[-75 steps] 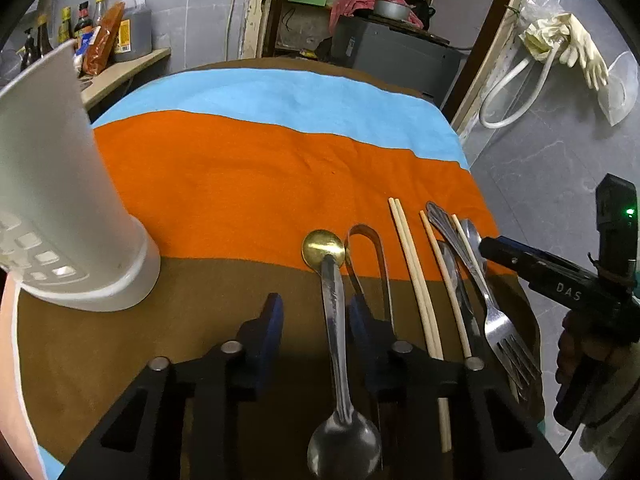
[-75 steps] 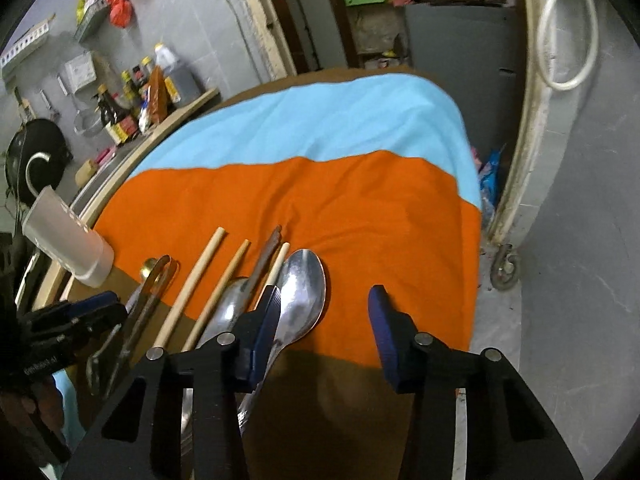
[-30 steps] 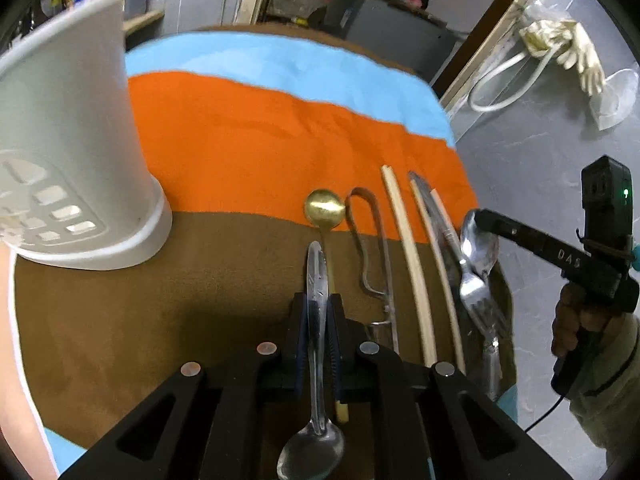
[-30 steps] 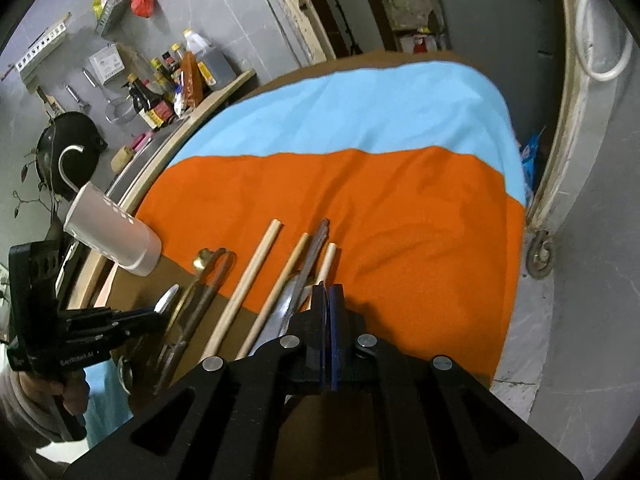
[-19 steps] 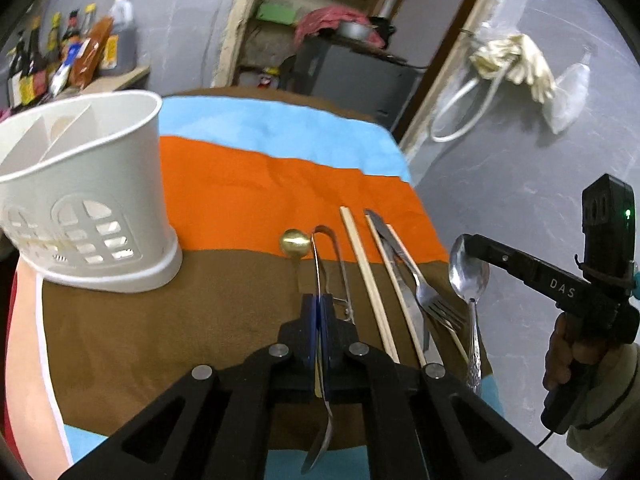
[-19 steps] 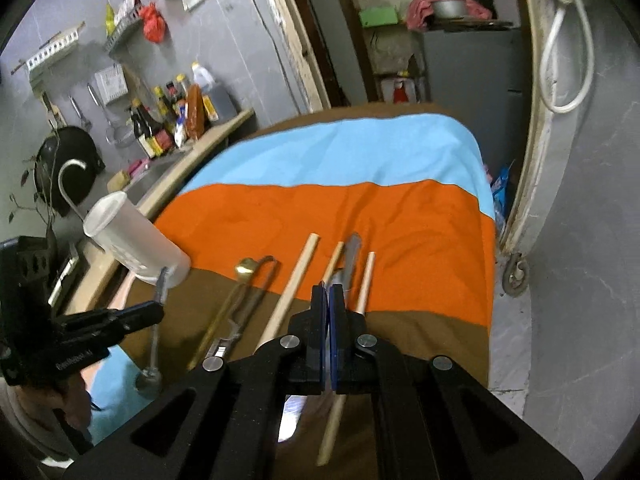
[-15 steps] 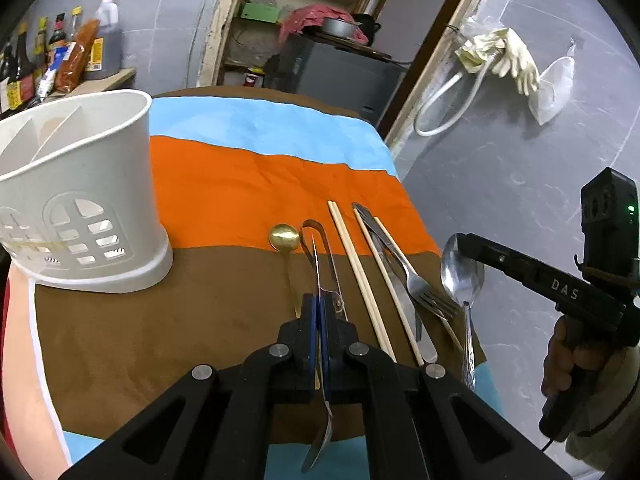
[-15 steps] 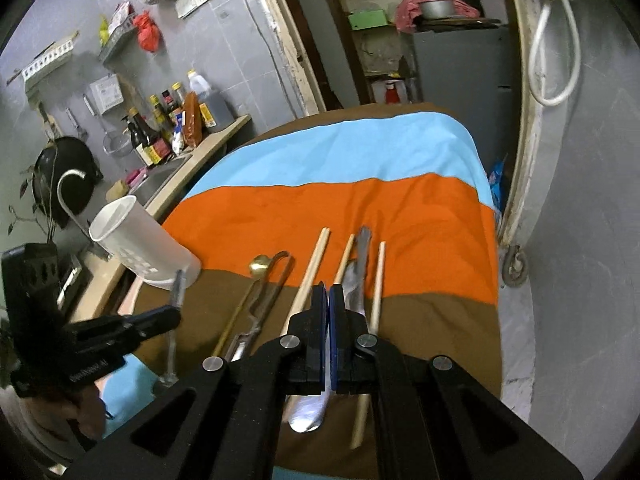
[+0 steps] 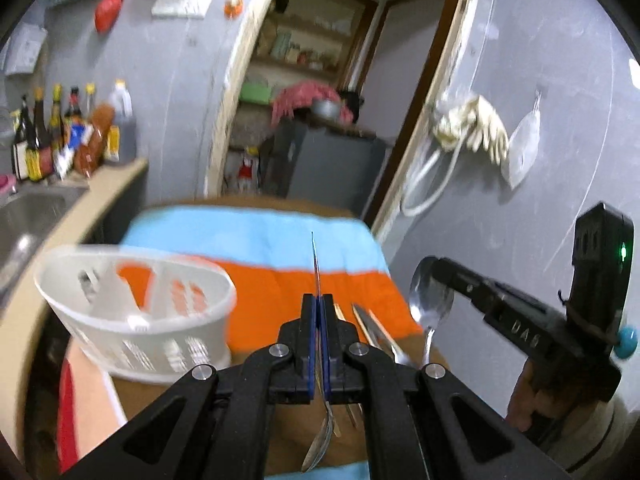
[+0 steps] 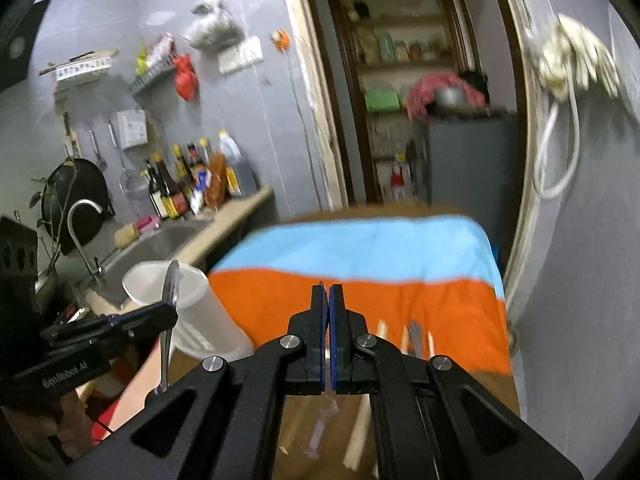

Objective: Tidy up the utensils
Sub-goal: 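Carry both held utensils over the white caddy and open both tools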

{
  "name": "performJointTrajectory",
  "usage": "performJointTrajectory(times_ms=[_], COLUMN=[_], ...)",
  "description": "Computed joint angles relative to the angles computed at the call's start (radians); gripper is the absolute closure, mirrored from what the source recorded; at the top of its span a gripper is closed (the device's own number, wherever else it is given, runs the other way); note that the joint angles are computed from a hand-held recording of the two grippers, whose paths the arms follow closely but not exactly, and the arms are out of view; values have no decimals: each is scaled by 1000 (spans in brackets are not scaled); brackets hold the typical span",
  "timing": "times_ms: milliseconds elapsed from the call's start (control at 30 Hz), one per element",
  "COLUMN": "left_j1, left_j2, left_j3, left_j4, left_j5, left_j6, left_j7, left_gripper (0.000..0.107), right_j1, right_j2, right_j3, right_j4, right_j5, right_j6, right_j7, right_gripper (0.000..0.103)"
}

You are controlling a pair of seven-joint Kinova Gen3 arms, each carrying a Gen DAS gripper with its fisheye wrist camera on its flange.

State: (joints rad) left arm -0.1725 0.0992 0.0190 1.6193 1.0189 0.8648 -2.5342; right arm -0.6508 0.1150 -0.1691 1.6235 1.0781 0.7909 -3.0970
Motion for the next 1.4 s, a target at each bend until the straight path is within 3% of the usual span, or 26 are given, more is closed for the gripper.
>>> performJointTrajectory(times_ms=[200, 333, 467, 567, 667, 933, 1067, 1400], left_j1=[-82, -142, -205, -250, -266, -289, -263, -254], left_j2=[26, 71, 139, 194, 247, 296, 287, 269], left_j3=[-30, -35, -9, 19, 31, 80, 79, 58], left_j4=[-99, -163, -205, -204, -219, -150, -103, -93], left_j5=[120, 187, 250, 328, 343, 392, 424, 343], left_j6=[40, 35, -8, -27, -34, -78, -128, -103], left_j7=[-76, -92, -111, -143, -112, -232, -309, -301], left_gripper=[105, 105, 105, 105, 105, 105, 105, 105], right_j1=[-107, -168, -227, -263, -291, -356, -386, -393], right_j2=[96, 178, 278, 354, 418, 535, 560, 527], right_j3=[12, 58, 123, 167, 212, 326, 377, 379], right_j4=[-168, -301, -456, -572, -652, -725, -710, -635], right_j5=[181, 278, 319, 308, 291, 244, 236, 221], right_j6=[114, 133, 165, 199, 229, 277, 275, 218], right_j7=[-47, -46, 19, 113, 187, 275, 276, 197], right_gripper=[101, 101, 101, 102, 102, 101, 102, 101])
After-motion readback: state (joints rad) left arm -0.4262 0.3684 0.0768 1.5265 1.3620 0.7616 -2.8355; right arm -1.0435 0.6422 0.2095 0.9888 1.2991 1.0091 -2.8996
